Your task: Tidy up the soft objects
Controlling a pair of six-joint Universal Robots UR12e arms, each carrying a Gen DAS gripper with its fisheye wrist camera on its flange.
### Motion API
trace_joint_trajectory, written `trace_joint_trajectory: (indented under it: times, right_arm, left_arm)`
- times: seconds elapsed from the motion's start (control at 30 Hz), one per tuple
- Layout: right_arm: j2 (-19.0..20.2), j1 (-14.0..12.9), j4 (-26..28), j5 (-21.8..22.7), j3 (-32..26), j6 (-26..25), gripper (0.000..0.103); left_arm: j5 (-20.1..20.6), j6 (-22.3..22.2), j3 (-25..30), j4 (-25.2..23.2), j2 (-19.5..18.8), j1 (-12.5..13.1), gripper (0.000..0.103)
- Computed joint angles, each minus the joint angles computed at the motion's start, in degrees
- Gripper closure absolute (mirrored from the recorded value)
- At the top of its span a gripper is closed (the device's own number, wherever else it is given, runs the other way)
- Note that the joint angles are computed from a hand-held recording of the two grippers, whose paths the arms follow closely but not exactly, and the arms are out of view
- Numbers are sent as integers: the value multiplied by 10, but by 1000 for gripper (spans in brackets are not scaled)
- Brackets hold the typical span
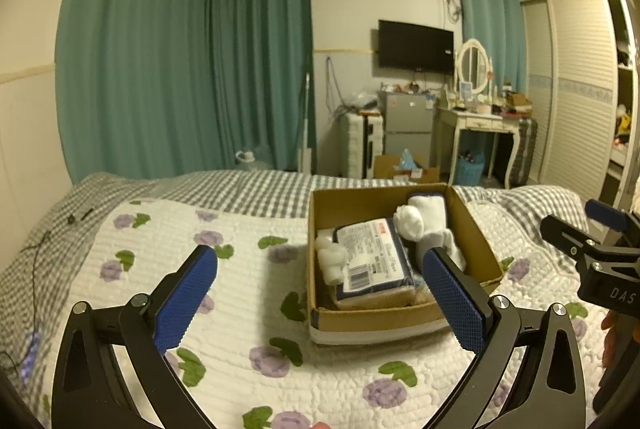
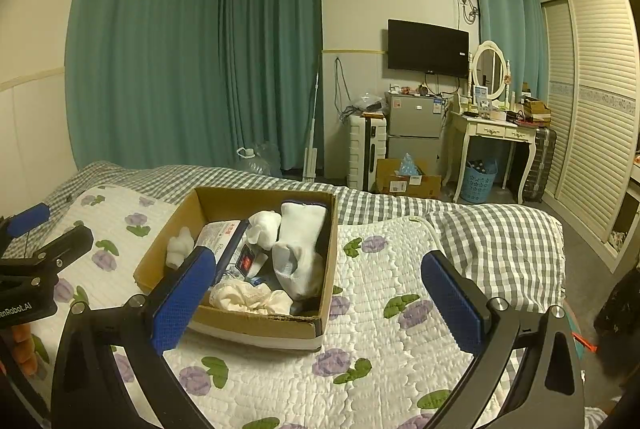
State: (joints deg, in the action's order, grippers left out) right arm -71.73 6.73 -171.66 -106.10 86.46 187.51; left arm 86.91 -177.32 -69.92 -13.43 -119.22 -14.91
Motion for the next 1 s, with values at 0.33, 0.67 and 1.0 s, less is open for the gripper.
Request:
trace_joint_trajectory:
  times: [0.33, 0.67, 1.0]
  right_arm:
    - [0, 0, 9, 0, 0, 3, 0]
    - [1, 0, 12, 1, -1, 5, 0]
    - [1, 0, 14, 2, -1, 6, 0]
  left_arm:
    - [-3, -3, -2, 1, 1, 1, 0]
    - [-5, -4, -4, 2, 2, 1, 0]
    - [-7, -3, -3, -2, 3, 2, 0]
